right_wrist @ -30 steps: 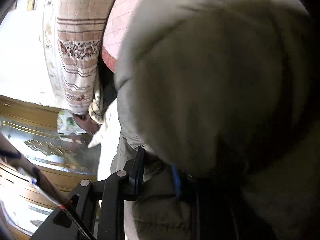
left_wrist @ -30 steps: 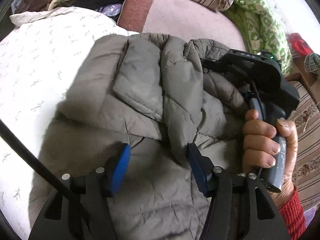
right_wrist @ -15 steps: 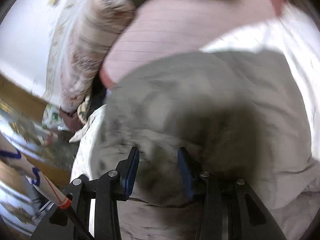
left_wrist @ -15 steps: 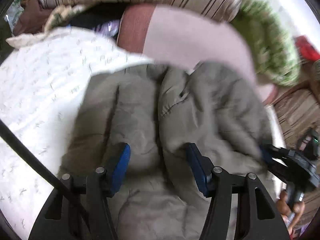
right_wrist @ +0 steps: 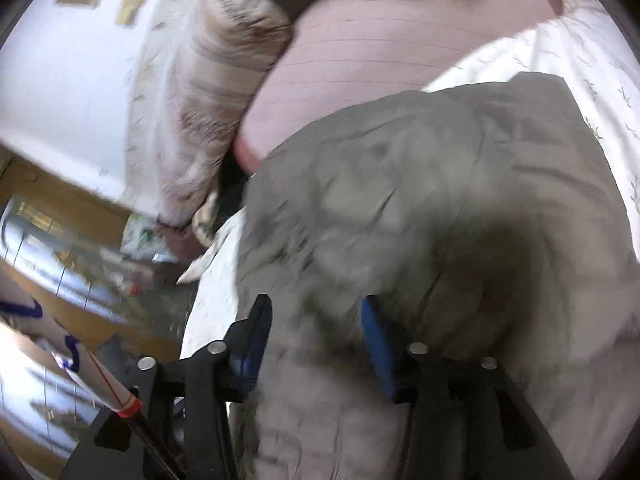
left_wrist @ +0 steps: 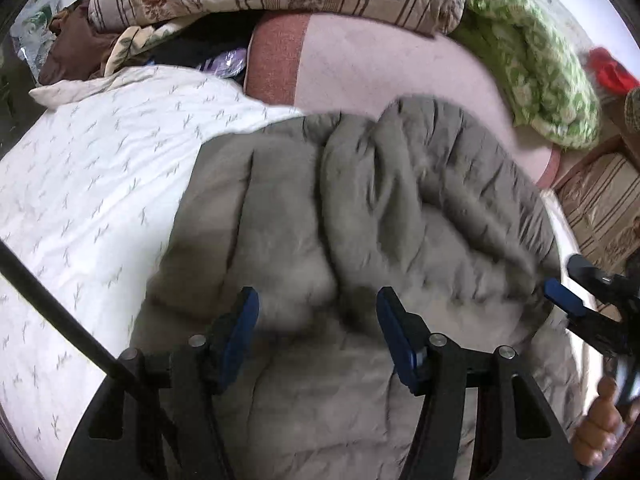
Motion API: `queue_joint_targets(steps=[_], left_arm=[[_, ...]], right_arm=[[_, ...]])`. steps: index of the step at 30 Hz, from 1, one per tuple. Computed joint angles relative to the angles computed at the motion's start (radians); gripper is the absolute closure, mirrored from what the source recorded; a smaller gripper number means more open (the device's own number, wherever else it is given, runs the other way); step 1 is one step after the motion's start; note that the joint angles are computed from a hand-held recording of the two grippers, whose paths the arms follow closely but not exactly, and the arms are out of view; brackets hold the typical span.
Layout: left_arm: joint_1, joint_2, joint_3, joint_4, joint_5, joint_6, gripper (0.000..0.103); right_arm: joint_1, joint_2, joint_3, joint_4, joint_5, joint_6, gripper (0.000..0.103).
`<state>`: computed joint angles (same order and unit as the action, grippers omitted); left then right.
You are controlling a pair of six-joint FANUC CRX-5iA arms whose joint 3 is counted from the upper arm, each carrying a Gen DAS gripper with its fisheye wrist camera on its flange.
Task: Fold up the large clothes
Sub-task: 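Release the folded hem and open both tools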
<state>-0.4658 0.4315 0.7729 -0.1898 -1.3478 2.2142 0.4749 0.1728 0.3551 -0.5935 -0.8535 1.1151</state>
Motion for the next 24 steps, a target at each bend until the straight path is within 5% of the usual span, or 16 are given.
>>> queue_joint_targets(steps=[4, 7, 15, 24], left_arm=[[0.005, 0.093, 0.060, 0.027, -0.116, -0.002, 0.043], [-0.012, 0.066, 0.033, -0.012, -0.106, -0.001, 0.043], [-0.061, -0.210, -0.210, -0.121, -0.059, 0.073, 0.043], [-0.251, -0.427, -0.363, -0.418, -0.292, 0.269, 0.043]], right_arm=[[0.055, 0.015, -0.030, 0.086, -0.049, -0.056, 0.047], [0.061, 0.047, -0.048, 0.107, -0.048, -0.134, 0.050], [0.144, -0.107, -0.143, 0.281, -0.040, -0.204, 0.044], [0.405, -0.425, -0.483, 0.718, -0.114, -0.469, 0.029]])
